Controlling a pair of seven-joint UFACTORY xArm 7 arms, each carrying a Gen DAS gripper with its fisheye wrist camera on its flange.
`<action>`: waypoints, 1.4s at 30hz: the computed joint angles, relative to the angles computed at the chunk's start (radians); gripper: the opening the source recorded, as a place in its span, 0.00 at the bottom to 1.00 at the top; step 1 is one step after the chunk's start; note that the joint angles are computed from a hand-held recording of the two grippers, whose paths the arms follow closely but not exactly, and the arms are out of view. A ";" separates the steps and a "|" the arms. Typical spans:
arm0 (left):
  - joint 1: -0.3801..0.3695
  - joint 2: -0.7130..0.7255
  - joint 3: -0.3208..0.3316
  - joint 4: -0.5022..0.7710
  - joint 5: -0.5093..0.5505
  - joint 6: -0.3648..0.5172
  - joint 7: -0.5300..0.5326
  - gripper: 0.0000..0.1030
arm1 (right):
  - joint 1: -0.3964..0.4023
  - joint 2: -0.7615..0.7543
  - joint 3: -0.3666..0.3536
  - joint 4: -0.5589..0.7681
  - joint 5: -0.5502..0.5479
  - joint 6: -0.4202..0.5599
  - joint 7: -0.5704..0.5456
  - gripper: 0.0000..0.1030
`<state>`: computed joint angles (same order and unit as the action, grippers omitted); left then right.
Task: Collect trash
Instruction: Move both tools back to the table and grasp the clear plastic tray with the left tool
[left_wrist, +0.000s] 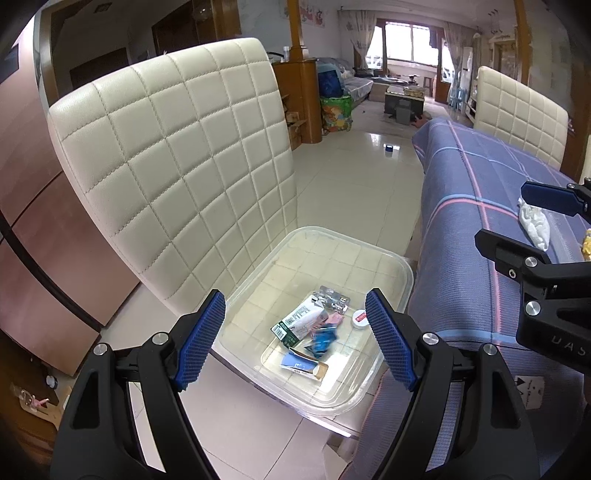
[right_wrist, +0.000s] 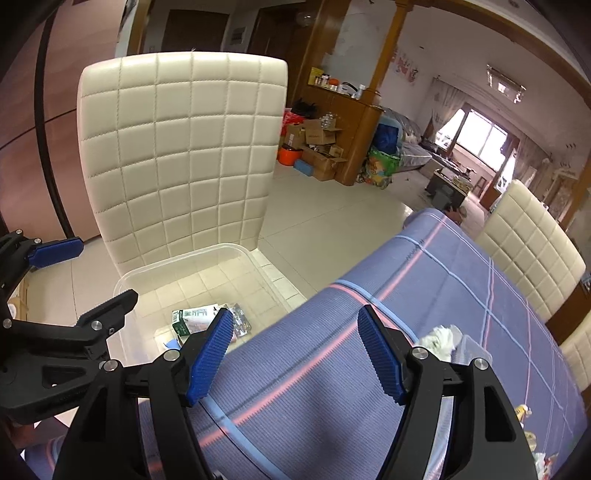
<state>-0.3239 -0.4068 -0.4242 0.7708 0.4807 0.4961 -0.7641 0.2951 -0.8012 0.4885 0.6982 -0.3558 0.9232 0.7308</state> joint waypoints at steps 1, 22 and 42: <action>-0.003 -0.001 -0.001 0.002 -0.001 0.002 0.002 0.76 | 0.005 -0.016 -0.003 -0.005 0.004 0.012 0.002 0.66; -0.148 0.101 -0.102 0.158 0.011 0.059 0.036 0.96 | 0.045 -0.589 -0.065 -0.178 0.132 0.450 -0.067 0.66; -0.444 0.429 -0.040 0.459 0.157 0.188 -0.011 0.96 | -0.187 -1.043 -0.279 -0.266 0.190 0.698 -0.242 0.66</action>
